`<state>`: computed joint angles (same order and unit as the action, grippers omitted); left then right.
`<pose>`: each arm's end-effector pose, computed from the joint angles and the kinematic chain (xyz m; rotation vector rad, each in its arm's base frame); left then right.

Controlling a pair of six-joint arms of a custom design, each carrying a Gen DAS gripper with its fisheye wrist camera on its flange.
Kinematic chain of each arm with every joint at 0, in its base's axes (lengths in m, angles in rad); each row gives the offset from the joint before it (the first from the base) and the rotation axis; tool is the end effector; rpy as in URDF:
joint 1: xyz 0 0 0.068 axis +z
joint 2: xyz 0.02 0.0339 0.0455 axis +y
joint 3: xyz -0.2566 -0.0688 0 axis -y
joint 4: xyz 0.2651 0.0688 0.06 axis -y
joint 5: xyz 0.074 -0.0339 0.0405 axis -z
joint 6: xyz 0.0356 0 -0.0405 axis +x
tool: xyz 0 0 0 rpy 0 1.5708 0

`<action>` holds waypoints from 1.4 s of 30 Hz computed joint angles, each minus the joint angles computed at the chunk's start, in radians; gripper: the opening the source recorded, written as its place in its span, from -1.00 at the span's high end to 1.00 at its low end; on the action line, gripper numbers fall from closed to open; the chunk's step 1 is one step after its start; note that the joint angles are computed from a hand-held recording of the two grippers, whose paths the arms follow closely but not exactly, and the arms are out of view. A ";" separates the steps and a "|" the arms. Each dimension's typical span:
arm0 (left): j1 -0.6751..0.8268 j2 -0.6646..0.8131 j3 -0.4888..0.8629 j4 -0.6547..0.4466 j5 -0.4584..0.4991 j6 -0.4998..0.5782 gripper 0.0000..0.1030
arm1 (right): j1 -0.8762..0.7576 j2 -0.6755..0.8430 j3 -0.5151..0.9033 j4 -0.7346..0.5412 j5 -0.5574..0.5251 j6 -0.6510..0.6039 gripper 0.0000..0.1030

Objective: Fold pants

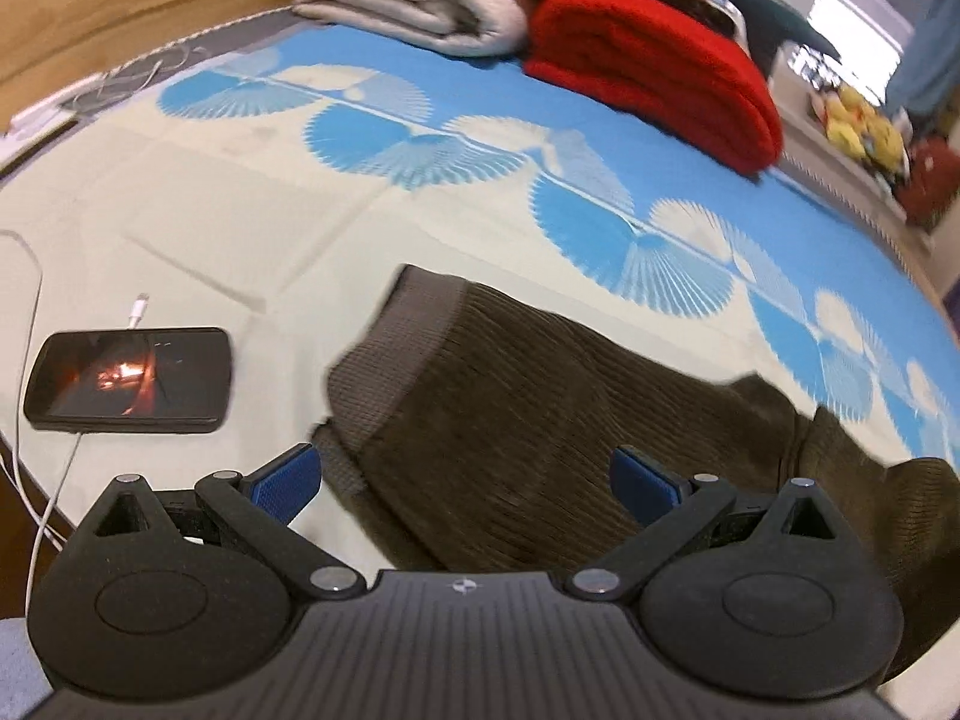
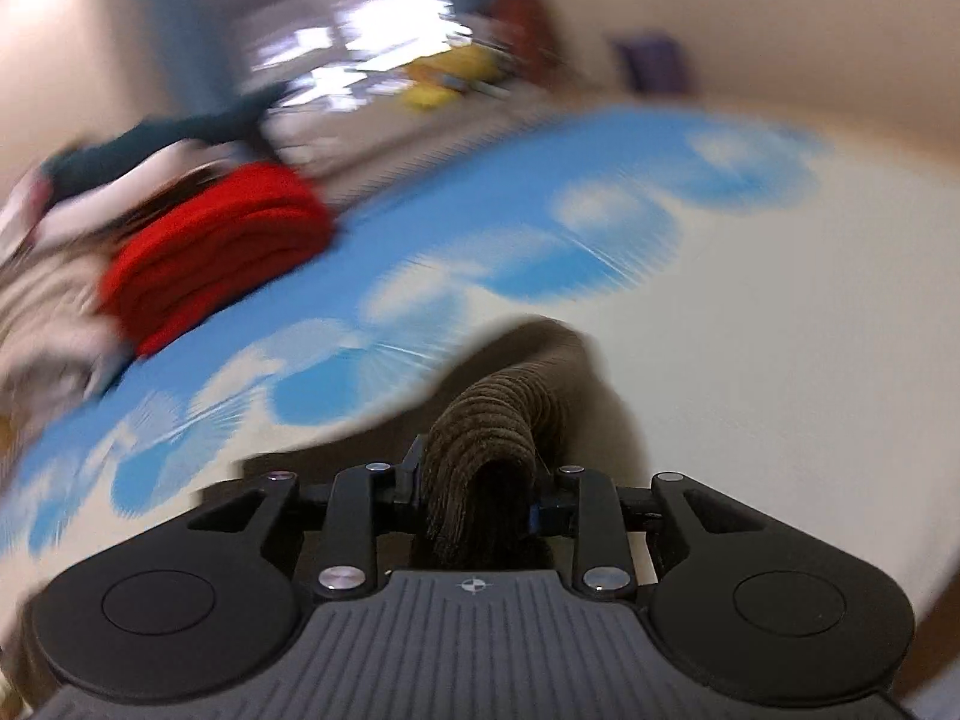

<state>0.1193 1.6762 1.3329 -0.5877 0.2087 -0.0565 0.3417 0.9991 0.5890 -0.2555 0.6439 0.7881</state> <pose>0.3800 0.0381 0.2486 -0.1324 2.4846 -0.2344 0.2227 0.0565 0.2153 0.7821 1.9356 -0.0441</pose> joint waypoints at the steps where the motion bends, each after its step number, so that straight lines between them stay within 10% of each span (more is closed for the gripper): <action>1: 0.025 0.011 0.013 -0.005 0.028 0.005 -0.99 | 0.060 0.082 0.064 0.030 0.045 -0.045 0.42; 7: 0.154 0.069 0.054 0.015 0.157 0.040 -0.99 | 0.375 0.635 0.487 0.289 0.091 -0.449 0.42; 13: 0.200 0.193 0.142 -0.080 0.279 0.056 -0.99 | 0.441 0.993 0.773 0.198 -0.393 -0.499 0.03; 20: 0.143 0.190 0.140 -0.099 0.324 0.116 -0.99 | 0.429 0.744 0.515 0.291 -0.404 -0.422 -0.29; 29: -0.004 0.222 0.129 -0.062 0.145 0.084 -0.99 | 0.331 0.232 0.091 0.273 -0.262 -0.411 -0.38; 35: -0.059 0.272 0.175 -0.099 0.059 0.071 -0.95 | 0.189 0.236 -0.031 0.381 -0.310 -0.319 -0.37; 42: -0.003 0.300 0.282 -0.223 0.176 0.051 -0.73 | 0.146 0.241 -0.034 0.408 -0.333 -0.303 -0.37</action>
